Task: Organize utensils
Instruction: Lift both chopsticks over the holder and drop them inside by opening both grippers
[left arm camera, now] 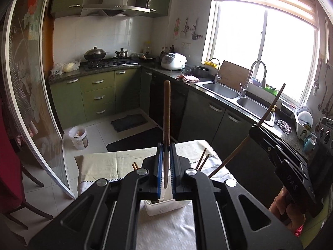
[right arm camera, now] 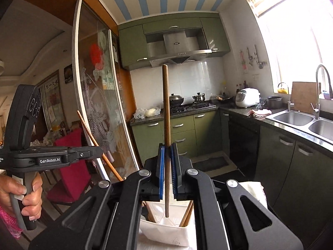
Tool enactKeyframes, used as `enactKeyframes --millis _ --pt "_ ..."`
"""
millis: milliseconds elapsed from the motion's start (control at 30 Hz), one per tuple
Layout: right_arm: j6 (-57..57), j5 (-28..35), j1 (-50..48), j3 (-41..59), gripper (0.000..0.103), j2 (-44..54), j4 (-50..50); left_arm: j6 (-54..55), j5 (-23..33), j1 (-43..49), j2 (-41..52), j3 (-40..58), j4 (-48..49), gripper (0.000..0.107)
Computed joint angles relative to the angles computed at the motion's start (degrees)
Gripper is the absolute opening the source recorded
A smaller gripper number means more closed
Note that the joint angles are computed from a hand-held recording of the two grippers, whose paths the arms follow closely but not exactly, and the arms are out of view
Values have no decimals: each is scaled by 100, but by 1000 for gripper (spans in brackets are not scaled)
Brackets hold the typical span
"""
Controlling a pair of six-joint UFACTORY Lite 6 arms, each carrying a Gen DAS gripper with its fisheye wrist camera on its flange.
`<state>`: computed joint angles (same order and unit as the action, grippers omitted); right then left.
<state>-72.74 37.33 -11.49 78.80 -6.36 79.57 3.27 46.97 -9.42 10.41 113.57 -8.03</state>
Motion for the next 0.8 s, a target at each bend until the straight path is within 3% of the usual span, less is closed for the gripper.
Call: enactKeyframes --millis 367,800 --pt "-359 -1066 976 267 7 1367 -181 -90 -757 -38 467 -979 89 6" --pt "-762 -1263 1127 -19 7 1565 76 -668 -1444 -223 825 -1955 604 7"
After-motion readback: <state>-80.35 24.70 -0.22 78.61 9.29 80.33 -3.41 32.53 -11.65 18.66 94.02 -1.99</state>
